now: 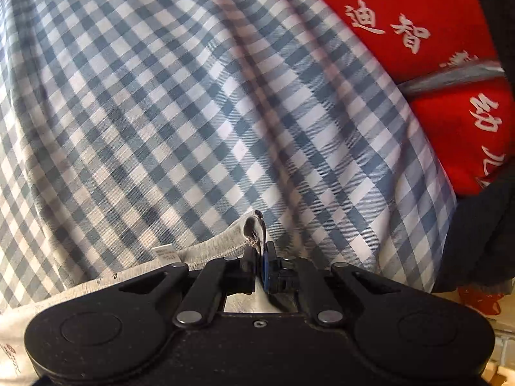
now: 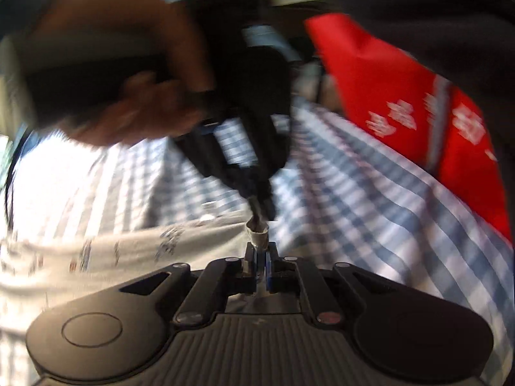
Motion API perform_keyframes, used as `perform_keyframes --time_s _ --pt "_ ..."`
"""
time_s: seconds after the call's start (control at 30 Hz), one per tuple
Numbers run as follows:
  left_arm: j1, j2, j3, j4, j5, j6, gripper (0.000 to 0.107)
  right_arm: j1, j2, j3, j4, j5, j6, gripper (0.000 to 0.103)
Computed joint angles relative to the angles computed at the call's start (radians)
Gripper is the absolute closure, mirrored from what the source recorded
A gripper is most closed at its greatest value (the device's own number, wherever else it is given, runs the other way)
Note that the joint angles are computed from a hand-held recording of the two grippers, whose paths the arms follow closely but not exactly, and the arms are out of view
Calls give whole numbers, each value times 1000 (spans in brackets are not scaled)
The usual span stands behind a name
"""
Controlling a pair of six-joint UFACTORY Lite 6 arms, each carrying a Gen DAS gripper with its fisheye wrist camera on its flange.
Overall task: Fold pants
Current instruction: 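Grasp the leg cuffs with the left gripper while the right gripper grasps beside it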
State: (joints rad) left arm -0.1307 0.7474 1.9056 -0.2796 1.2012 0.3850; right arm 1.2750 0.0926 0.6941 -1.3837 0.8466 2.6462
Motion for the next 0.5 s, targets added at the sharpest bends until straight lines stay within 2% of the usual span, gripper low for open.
perform_keyframes --time_s 0.17,0.23,0.37,0.5 --pt "-12 -2 -93 -6 -76 -58 104 -55 -20 -108 -125 -118 201 98" --pt "-5 -15 -116 -22 -87 -77 104 -32 -22 -122 -123 -106 217 98" --pt "32 -62 -151 -55 -81 -39 104 13 -56 -107 -68 -53 129 98" --pt "117 -97 -100 -113 14 18 104 52 -71 -35 -23 7 -32 97"
